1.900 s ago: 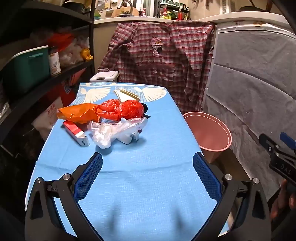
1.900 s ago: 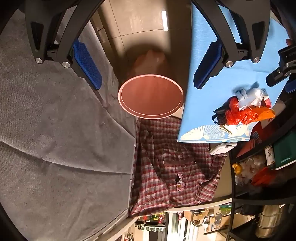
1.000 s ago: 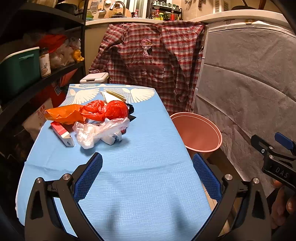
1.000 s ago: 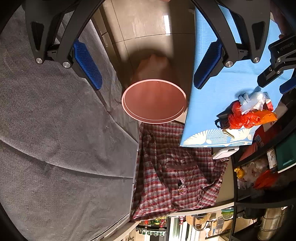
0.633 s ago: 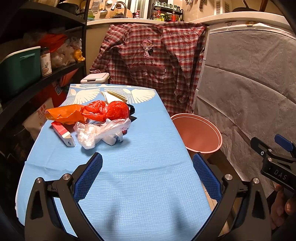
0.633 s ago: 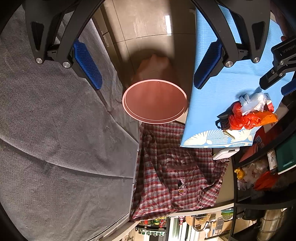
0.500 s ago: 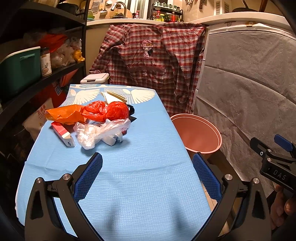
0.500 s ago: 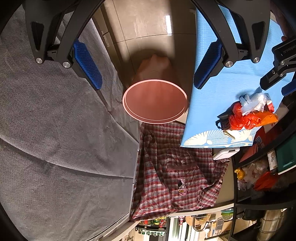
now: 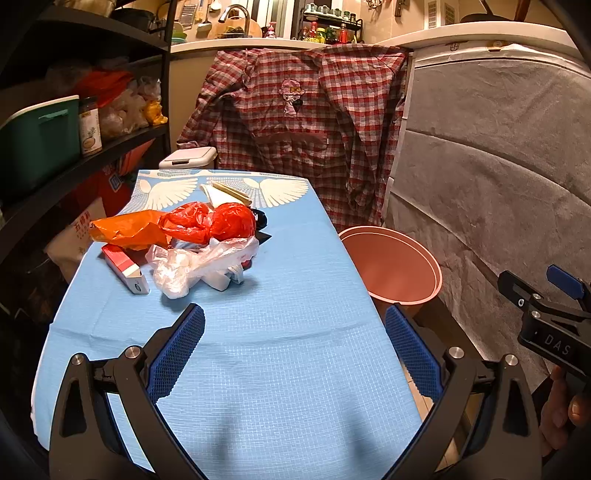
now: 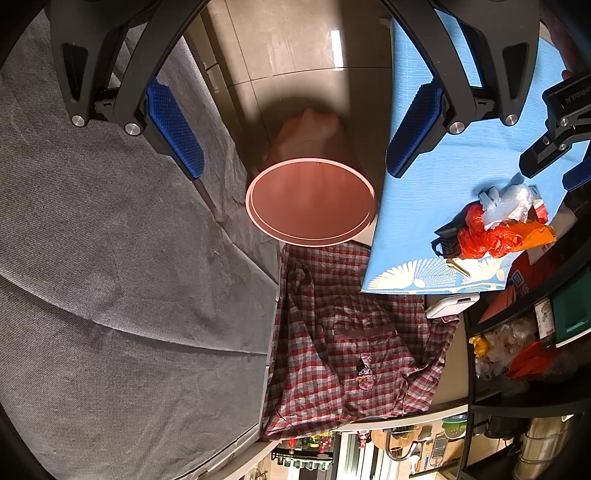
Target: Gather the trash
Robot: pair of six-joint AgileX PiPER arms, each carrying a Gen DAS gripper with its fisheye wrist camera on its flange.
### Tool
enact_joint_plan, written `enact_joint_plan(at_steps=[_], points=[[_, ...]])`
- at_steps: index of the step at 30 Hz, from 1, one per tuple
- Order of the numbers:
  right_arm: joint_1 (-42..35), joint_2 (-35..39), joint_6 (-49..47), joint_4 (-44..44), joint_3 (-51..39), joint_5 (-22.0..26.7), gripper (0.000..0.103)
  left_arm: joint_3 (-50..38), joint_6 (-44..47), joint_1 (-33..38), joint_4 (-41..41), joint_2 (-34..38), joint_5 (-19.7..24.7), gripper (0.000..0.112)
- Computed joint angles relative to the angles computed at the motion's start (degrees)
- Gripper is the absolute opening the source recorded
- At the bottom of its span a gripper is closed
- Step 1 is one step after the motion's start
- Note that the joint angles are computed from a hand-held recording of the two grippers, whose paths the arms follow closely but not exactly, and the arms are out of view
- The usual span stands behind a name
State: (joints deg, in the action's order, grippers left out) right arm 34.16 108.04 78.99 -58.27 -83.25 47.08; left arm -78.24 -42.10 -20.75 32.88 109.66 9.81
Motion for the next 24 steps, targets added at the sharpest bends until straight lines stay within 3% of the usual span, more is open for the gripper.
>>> enact_joint_plan(at_steps=[24], points=[[0.1,0.1,-0.1,0.0,-0.1,0.2,0.093,0.2,-1.5,-0.1,1.5,-0.1,-0.2,0.095]])
